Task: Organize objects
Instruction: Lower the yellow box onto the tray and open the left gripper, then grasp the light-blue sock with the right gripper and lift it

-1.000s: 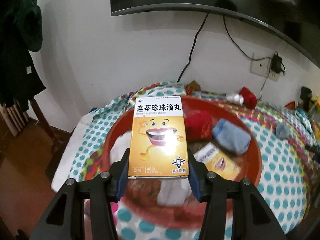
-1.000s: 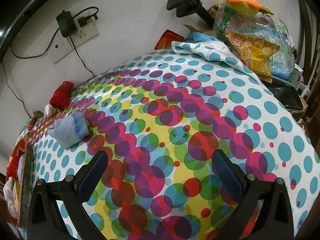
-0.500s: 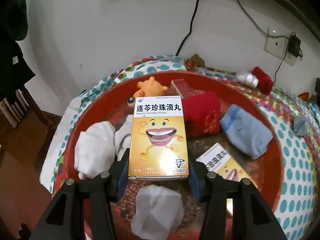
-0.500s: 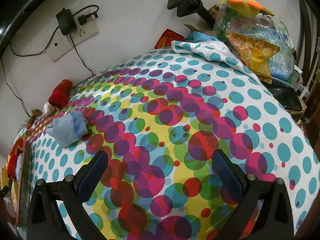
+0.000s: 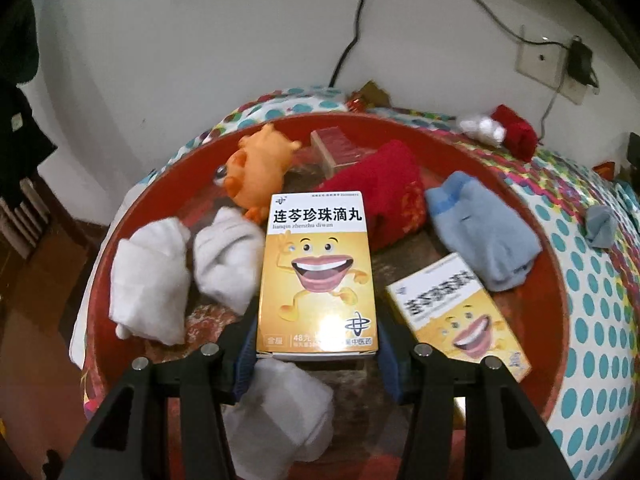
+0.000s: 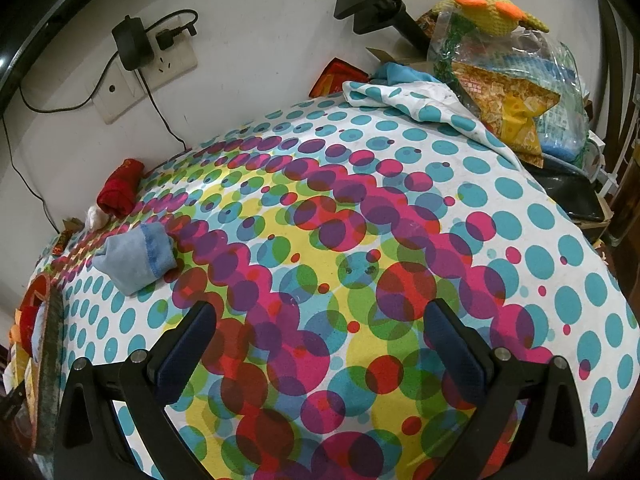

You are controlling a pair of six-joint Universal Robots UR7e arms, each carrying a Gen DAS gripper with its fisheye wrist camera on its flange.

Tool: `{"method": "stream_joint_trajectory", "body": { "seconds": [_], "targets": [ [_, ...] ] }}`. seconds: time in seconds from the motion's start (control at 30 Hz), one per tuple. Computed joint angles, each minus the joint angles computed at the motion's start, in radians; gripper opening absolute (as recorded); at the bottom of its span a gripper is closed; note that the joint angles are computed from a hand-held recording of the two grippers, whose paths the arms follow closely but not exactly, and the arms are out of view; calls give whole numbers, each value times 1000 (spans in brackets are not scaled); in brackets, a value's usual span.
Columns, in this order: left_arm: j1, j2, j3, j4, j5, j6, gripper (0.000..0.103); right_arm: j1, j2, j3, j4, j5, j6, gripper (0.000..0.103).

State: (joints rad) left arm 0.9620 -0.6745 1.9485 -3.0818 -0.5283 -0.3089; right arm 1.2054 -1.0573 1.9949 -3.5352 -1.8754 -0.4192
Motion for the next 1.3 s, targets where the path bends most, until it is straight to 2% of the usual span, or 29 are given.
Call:
{"method": "stream_joint_trajectory", "body": {
  "seconds": [0.03, 0.1, 0.2, 0.3, 0.47, 0.53, 0.67, 0.8, 0.9, 0.97, 1.07, 1.1, 1.17, 1.2, 1.3],
  "targets": [
    [6, -13, -5, 54, -6, -42, 53, 0, 0, 0, 0, -2, -1, 103],
    [10, -21, -10, 85, -4, -71, 54, 5, 5, -4, -1, -19, -8, 103],
    [8, -28, -4, 86, -11, -64, 55, 15, 16, -12, -5, -52, -19, 103],
    [-1, -30, 19, -6, -24, -11, 55, 28, 30, -23, -8, -90, -31, 103],
    [-22, -42, 50, -131, -46, 47, 55, 63, 78, -60, -22, -210, -79, 103],
    [-50, -60, 92, -237, -57, 96, 55, 63, 80, -58, -36, -213, -78, 103],
    [-128, -64, 197, -483, -28, 175, 55, 72, 82, -62, -48, -202, -79, 103],
    [-203, -56, 301, -539, -12, 100, 55, 124, 120, -87, -108, -207, -124, 103],
    [-235, -60, 337, -469, -50, 14, 55, 167, 159, -115, -124, -183, -172, 103],
    [-257, -36, 341, -506, -67, 42, 55, 190, 193, -151, -100, -179, -206, 103],
    [-288, 16, 341, -543, -5, 48, 55, 217, 253, -214, -32, -210, -211, 103],
    [-285, 15, 348, -536, -17, 26, 55, 224, 272, -234, -23, -232, -216, 101],
    [-278, 13, 361, -537, -55, -4, 55, 233, 300, -263, -31, -268, -205, 88],
    [-275, 18, 362, -543, -68, -9, 55, 231, 301, -268, -19, -269, -186, 76],
    [-270, 39, 355, -553, -72, 29, 55, 215, 282, -280, 122, -229, -88, 63]
  ]
}}
